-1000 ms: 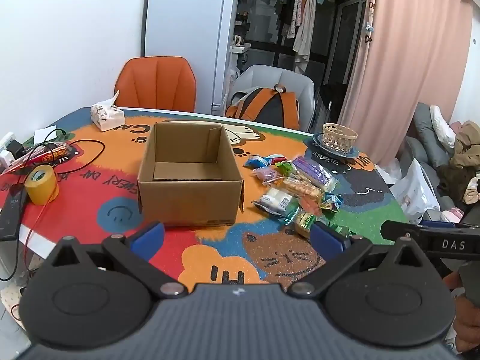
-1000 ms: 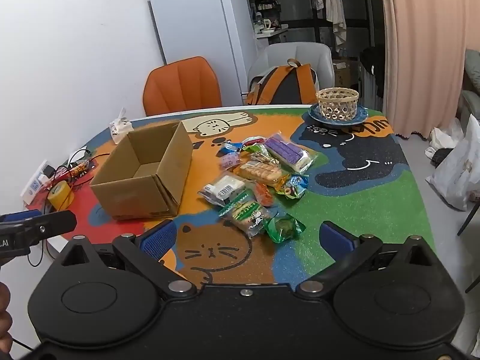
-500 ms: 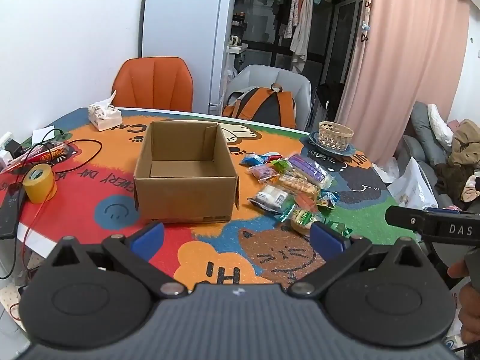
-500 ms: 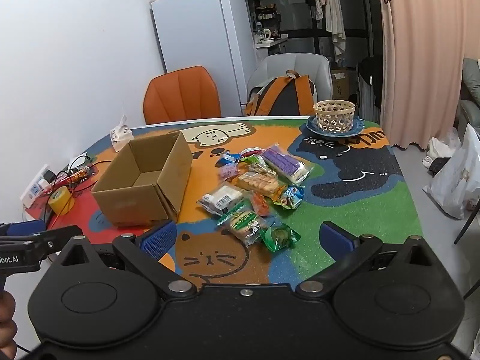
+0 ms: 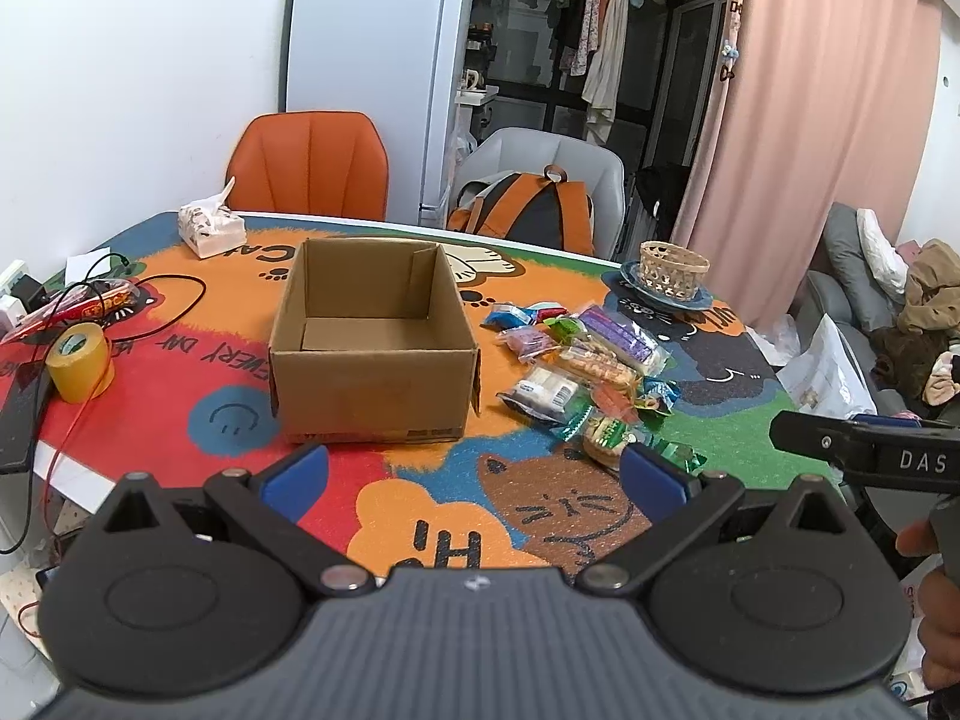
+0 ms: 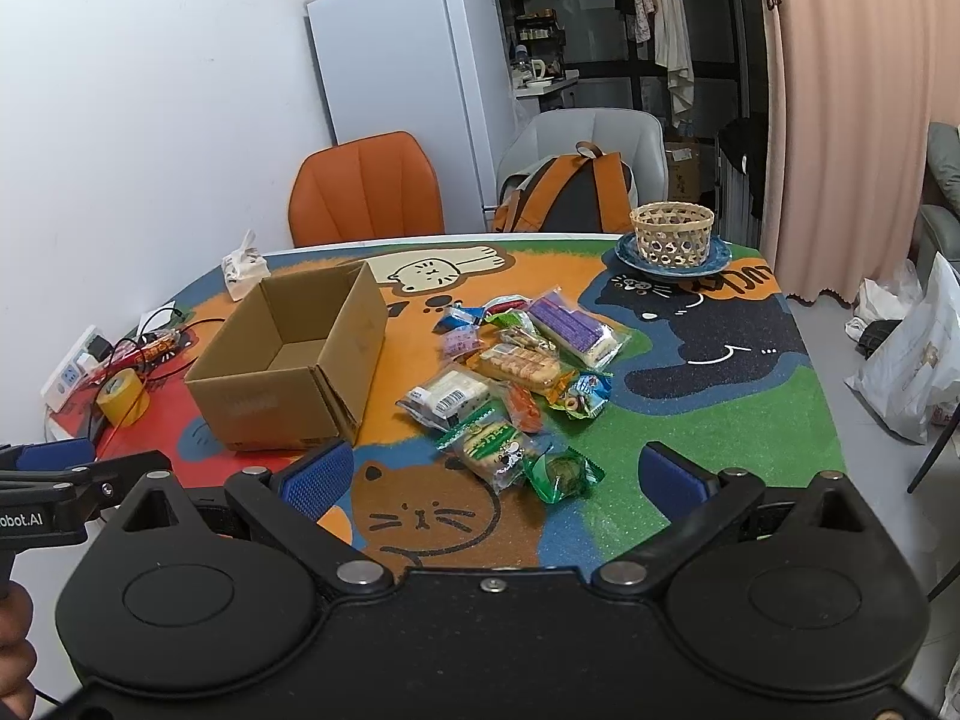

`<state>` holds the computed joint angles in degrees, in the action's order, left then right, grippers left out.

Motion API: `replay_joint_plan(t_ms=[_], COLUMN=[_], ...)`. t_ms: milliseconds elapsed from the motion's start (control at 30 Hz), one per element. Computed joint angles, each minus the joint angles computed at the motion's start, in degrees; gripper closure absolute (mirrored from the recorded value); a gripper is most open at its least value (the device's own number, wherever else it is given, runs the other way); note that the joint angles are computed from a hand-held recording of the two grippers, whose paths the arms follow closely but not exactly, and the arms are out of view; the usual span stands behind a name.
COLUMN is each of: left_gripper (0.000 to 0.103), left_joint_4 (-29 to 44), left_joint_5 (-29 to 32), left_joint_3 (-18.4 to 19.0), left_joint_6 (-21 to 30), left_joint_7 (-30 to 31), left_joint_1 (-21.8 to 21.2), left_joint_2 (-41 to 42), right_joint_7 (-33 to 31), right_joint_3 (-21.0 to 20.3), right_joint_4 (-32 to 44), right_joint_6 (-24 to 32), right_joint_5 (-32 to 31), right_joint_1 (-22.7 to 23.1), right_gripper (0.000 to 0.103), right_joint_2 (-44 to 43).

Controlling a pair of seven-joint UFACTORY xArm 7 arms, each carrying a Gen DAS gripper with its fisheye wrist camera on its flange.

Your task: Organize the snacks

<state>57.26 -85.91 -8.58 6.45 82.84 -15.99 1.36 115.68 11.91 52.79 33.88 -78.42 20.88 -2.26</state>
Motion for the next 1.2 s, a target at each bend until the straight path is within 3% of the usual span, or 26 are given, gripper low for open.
replay_joint_plan(t_ms=[333, 500, 600, 1200], left_gripper=[0.000, 0.000, 0.000, 0.000], left_joint_4=[0.1, 0.1, 0.2, 0.4], left_joint_5=[0.3, 0.1, -1.2, -1.4], left_joint_3=[0.0, -0.2, -0.2, 0.0], left_joint_6=[0.3, 0.1, 0.2, 0.0], left_joint_7=[-0.2, -0.2, 1.2, 1.0], left_joint_1=[0.2, 0.1, 0.1, 0.3], left_joint_2=[0.4, 0.4, 0.3, 0.7], right_joint_7=[-0.7, 1.5, -0.1, 0.0], right_joint_3=[0.3, -0.5, 0.1, 0.0], right_joint_4=[0.7, -0.1, 0.4, 0.1], right_joint_6=[1.5, -3.1, -0.9, -0.8], right_joint_5=[0.6, -0.4, 0.3, 0.4], right_joint_1=[0.7, -0.2, 0.1, 0.1], right_gripper=[0.000, 0.000, 0.000, 0.000], right_joint_2=[0.4, -0.2, 0.1, 0.0])
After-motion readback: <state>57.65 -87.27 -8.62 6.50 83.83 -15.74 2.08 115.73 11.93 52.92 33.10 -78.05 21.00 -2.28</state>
